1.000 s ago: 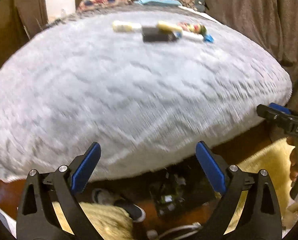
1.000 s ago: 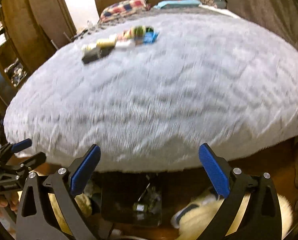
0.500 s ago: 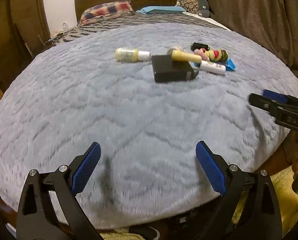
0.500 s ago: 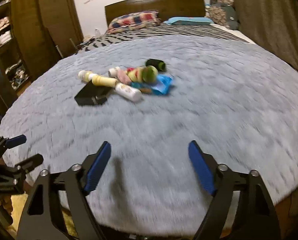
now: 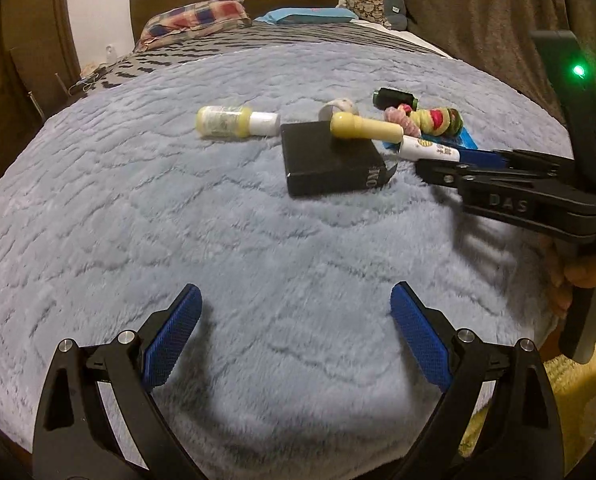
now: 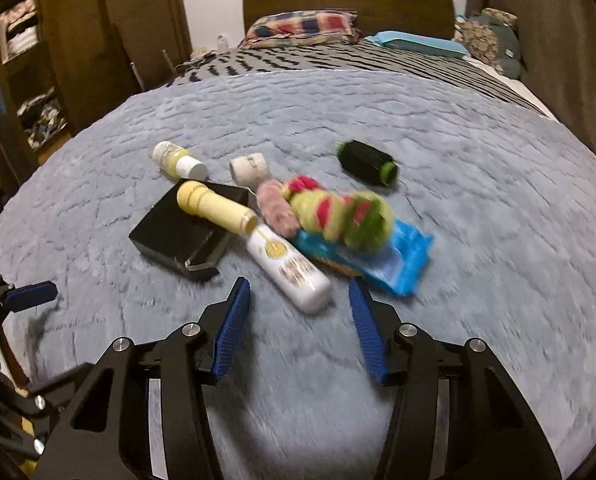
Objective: Collect trash
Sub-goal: 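Grasp the white yellow-label bottle with the right tool while the left tool grasps the yellow-capped tube, then lower both held items below the bed edge and open both tools to drop them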
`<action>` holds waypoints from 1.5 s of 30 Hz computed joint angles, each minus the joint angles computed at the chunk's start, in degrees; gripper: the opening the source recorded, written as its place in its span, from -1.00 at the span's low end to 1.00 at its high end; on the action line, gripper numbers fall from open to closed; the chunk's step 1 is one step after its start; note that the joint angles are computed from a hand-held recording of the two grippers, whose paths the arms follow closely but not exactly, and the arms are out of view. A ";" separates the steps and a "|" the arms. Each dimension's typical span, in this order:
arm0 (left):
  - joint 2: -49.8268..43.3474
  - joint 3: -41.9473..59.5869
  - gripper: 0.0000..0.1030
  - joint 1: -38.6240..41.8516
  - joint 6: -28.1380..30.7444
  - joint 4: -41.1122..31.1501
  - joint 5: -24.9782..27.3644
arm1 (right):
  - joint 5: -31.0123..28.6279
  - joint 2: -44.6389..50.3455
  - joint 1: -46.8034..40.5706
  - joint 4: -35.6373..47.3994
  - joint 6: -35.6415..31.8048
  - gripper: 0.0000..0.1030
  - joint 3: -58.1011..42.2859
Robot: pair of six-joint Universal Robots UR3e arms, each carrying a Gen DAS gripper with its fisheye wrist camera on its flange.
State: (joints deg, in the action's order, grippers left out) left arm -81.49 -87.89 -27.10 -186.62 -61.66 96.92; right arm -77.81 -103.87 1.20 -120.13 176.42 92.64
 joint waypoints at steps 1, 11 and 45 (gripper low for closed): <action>-0.64 0.52 0.75 0.02 0.05 0.16 -0.04 | -0.46 1.27 0.59 -0.26 0.35 0.02 -0.96; -7.92 7.53 0.75 -0.34 0.10 0.98 -1.81 | -0.97 1.20 -1.29 -0.75 0.36 -0.56 -0.97; -25.18 32.67 0.08 -3.40 2.78 -3.13 0.01 | 6.99 -19.99 -14.11 8.90 -4.92 -0.60 10.03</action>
State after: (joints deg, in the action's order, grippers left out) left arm -106.67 -55.22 -30.50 -183.84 -64.79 96.93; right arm -70.81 -123.86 -12.91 -111.22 171.49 102.67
